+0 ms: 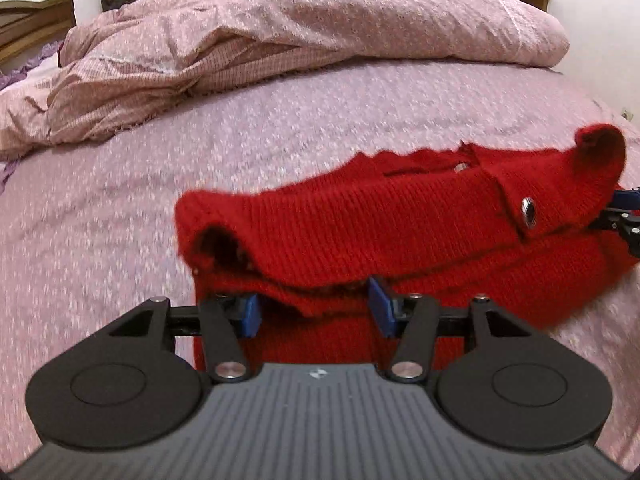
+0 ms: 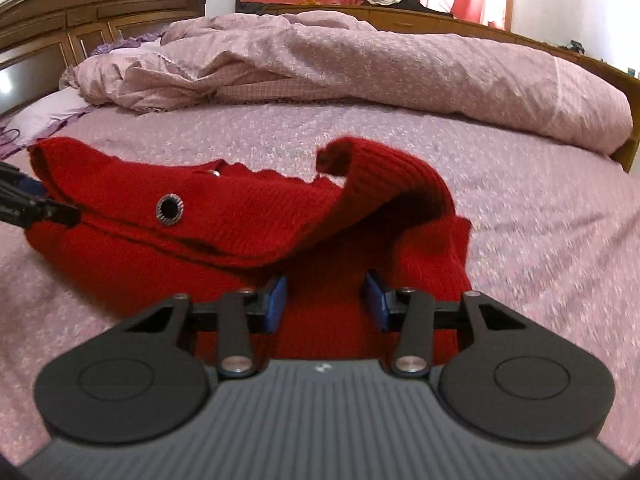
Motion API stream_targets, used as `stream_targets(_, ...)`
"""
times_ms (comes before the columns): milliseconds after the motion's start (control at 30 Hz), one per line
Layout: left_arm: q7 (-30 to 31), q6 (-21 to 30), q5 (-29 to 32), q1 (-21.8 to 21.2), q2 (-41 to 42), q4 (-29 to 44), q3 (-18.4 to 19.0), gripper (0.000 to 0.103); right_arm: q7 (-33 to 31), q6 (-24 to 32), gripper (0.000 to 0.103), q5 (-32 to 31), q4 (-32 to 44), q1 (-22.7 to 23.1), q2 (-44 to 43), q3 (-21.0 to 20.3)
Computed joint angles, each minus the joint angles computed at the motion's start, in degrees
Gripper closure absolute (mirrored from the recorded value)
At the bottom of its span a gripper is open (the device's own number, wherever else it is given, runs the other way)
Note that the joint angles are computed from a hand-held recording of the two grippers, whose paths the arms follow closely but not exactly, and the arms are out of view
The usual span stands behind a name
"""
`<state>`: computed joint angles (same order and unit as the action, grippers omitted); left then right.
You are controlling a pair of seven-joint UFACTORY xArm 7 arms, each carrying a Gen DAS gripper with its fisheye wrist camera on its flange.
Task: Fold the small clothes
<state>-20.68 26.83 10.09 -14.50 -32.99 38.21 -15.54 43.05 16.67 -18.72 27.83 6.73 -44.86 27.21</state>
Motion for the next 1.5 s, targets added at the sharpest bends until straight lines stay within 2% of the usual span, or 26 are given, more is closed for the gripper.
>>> stream_targets(100, -3.24, -1.37, 3.38, 4.11, 3.95, 3.28, -2.39, 0.043, 1.20, -1.23, 0.061, -1.20, 2.20, -3.55, 2.74, 1.69)
stream_targets(267, -10.37, -2.77, 9.37, 9.06, 7.99, 7.85, -4.20, 0.043, 7.10, -4.94, 0.063, -1.55, 4.84, -9.72, 7.05, 3.21)
stream_targets(367, -12.27, -2.08, 10.82, 9.26, 9.53, 10.33, -3.16, 0.042, 11.55, -6.83, 0.063, -0.99, 5.67, -12.99, 8.92, 3.78)
stream_targets(533, -12.66, -2.33, 10.19, 7.90, 9.54, 12.21, -0.63, 0.041, 15.63, -6.78, 0.063, -2.40, 6.45, -16.25, 9.75, 5.30)
stream_targets(800, -10.50, 0.74, 7.96, 5.16, 8.18, 11.10, 0.23, 0.041, 19.11, -8.08, 0.061, -1.83, 3.38, -15.09, 5.10, 3.92)
stream_targets(933, -10.19, 1.34, 6.27, 4.08, 6.81, 8.41, 0.47, 0.041, 18.09, -6.47, 0.061, -1.03, 0.85, -13.63, 0.82, 2.09)
stream_targets(1000, -9.79, 1.69, 5.42, 3.59, 6.50, 7.39, 0.68, 0.040, 18.19, -4.73, 0.058, -1.00, -0.03, -14.17, -1.65, 2.28)
stream_targets(1100, -9.80, 2.51, 5.29, 3.59, 6.47, 6.36, 0.25, 0.040, 18.78, -5.35, 0.058, -0.06, -1.75, -14.70, -3.43, 0.88)
stream_targets(1200, -10.67, 2.54, 6.61, 4.20, 6.88, 5.80, -0.63, 0.039, 17.32, -6.10, 0.057, 0.79, -1.65, -14.50, -1.17, -1.15)
stream_targets(1400, -12.85, 2.49, 8.99, 4.82, 7.32, 5.76, -1.73, 0.036, 9.19, -11.48, 0.057, 1.42, 2.04, -11.47, 9.77, -5.39)
stream_targets(1433, -13.04, 2.54, 9.17, 4.78, 7.43, 5.81, -1.72, 0.036, 7.45, -12.55, 0.059, 1.81, 2.65, -9.82, 11.65, -6.63)
stream_targets(1467, -13.09, 2.55, 9.17, 4.64, 7.49, 5.85, -1.56, 0.036, 5.30, -13.12, 0.080, 3.00, 3.17, -9.06, 12.97, -6.72)
stream_targets(1500, -13.08, 2.46, 9.06, 4.46, 7.48, 5.82, -1.32, 0.036, 5.35, -12.46, 0.087, 1.80, 4.09, -10.71, 13.39, -4.64)
